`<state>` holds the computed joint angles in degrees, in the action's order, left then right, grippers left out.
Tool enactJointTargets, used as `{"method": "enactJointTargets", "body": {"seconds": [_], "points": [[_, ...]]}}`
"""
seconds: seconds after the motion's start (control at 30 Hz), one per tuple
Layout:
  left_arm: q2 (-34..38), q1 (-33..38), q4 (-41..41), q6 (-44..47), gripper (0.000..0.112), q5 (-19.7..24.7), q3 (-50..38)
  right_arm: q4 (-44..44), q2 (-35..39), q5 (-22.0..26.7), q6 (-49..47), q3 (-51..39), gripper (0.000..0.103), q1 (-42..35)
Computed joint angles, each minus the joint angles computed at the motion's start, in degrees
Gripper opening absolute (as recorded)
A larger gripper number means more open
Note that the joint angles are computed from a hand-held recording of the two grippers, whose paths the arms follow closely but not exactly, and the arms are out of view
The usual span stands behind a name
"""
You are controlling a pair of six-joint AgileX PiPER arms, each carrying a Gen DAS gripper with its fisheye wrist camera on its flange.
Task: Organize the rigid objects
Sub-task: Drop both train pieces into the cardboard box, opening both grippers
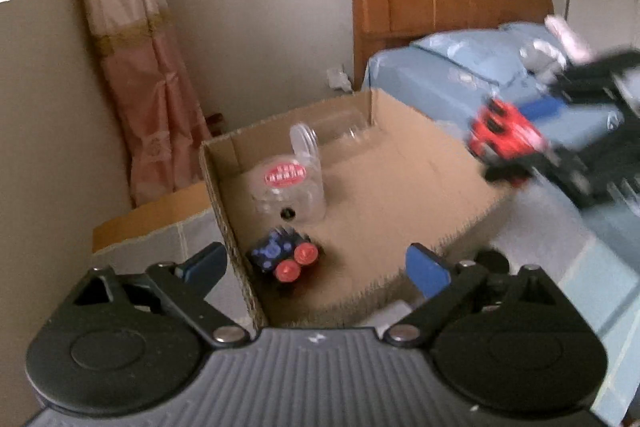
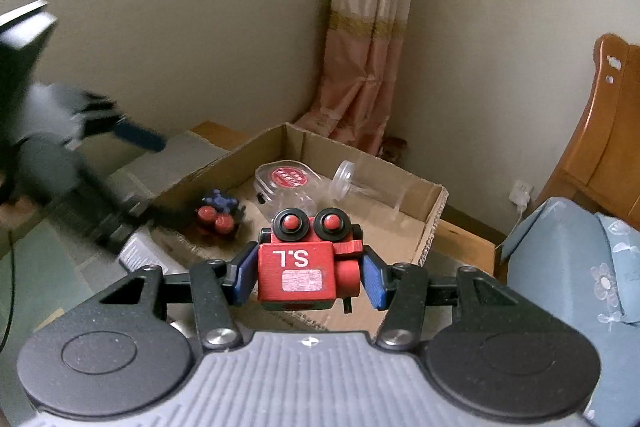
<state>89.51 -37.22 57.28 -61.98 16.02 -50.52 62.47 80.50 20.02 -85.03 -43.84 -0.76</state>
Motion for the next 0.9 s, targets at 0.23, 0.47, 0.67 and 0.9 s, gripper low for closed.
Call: {"method": "enactJointTargets", "body": {"seconds": [0.23,0.47,0.67,0.9], "points": [[-5.16,-6.96,7.06,-6.26,0.096,6.63,5.15,-9.63,8.85,-1.3,13.8,-8.68,0.058,2.34],[-11.41,-10.69,13.5,-15.62,0.097,10.49,10.52,-25.63,17.51,-1.63,31.38,-18.81,0.058,4.03],[-12.87,-11.29,14.28,-18.55,0.097,11.71,12.38,-39.48,21.87,-4.34,46.55,-23.5,0.095,5.2],[-13.2,-13.47,15.08,-21.58,0.097,12.74,14.26,-34.27,15.85,-6.31,40.64,-16.04,0.103,4.35]]}}
